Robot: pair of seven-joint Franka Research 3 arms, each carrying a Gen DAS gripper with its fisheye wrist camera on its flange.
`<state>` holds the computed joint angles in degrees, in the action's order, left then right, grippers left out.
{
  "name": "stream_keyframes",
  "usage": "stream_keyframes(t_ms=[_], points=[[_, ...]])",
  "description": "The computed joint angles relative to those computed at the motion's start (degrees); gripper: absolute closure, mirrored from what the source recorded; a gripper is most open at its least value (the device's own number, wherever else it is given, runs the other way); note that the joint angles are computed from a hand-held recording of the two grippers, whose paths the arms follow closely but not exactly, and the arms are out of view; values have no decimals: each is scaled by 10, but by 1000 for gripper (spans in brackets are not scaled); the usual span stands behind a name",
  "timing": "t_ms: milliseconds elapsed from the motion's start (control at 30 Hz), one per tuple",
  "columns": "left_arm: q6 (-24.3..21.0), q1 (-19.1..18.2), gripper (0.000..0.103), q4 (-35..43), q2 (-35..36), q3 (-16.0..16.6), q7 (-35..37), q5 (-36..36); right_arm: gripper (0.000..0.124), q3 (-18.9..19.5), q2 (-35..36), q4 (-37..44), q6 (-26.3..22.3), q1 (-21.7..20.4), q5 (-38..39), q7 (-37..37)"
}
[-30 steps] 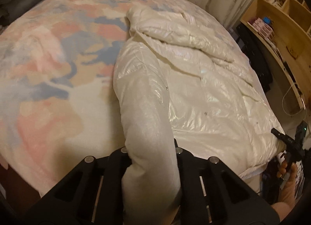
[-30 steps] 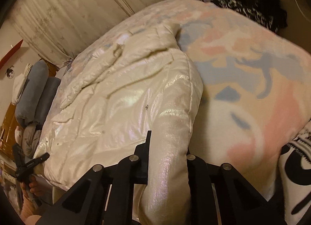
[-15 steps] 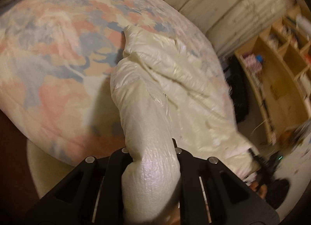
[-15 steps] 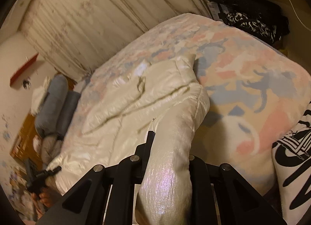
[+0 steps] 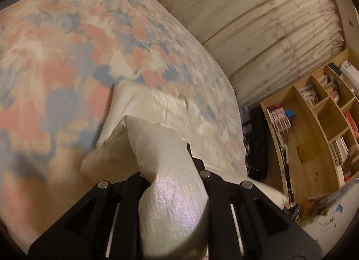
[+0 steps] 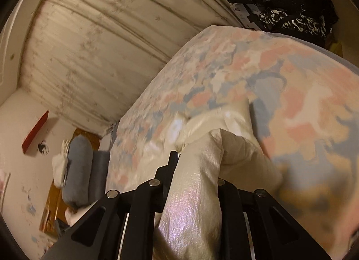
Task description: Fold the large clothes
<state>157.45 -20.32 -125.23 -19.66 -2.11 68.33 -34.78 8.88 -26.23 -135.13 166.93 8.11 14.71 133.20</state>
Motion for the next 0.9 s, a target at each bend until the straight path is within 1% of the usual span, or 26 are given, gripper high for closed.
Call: stream_keyframes(t_ms=[33,100,133,167,200,233,267,300,333,367,400,433,467,500,533,567,600,667,700,767,833,867,900], points=[[0,8,93,35,38,-2,-8,13,109,-4,36,31,-1,-5,-2,-1],[-6,22,92,99,107,-5,-9,17,107,-11,106,96,-6,-12,-13,-2],[-11,31,90,132,142,-8,-11,15,106,-11,152,142,-20,-21,-30,9],[-21,40,89,174,185,-12,-16,11,103,-17,183,174,-29,-21,-41,16],[-32,49,84,209,219,-16,-16,-2,97,-29,231,222,-43,-16,-39,15],[-45,59,76,251,259,-21,-19,-18,91,-39,265,258,-53,-9,-23,5],[-53,67,70,283,289,-27,-24,-23,79,-47,293,285,-57,-3,-5,-6],[-59,76,57,321,324,-35,-32,-31,68,-52,327,318,-58,-1,27,-22],[-56,83,47,341,347,-42,-38,-32,63,-51,360,348,-53,-2,73,-48],[-52,85,44,365,371,-45,-54,-22,55,-49,386,368,-44,-4,104,-65],[-50,88,35,383,388,-49,-65,-11,50,-50,407,385,-35,-3,120,-73],[-40,92,30,394,401,-55,-69,-5,48,-53,424,400,-30,-1,126,-78],[-33,97,28,402,411,-62,-72,-3,43,-55,441,416,-27,0,130,-83],[-28,103,26,417,426,-71,-73,-2,38,-49,452,423,-17,-5,145,-100],[-22,110,24,423,433,-79,-72,0,36,-35,459,424,-3,-15,170,-126],[-20,113,24,434,443,-82,-77,10,33,-12,474,436,15,-33,187,-146],[-19,116,24,445,451,-85,-81,24,33,-9,472,428,24,-34,220,-177],[-24,118,24,455,456,-85,-93,61,33,9,475,425,41,-47,259,-221],[-31,114,24,468,464,-78,-105,91,33,19,481,430,47,-54,277,-246],[-55,103,24,492,475,-64,-127,154,33,2,483,433,44,-42,269,-250],[-99,89,24,530,495,-47,-140,229,33,-37,491,446,27,-14,222,-227],[-114,91,24,536,498,-50,-134,247,33,-51,487,442,21,-5,201,-216],[-136,94,24,550,507,-57,-115,268,33,-75,487,443,9,12,165,-195]])
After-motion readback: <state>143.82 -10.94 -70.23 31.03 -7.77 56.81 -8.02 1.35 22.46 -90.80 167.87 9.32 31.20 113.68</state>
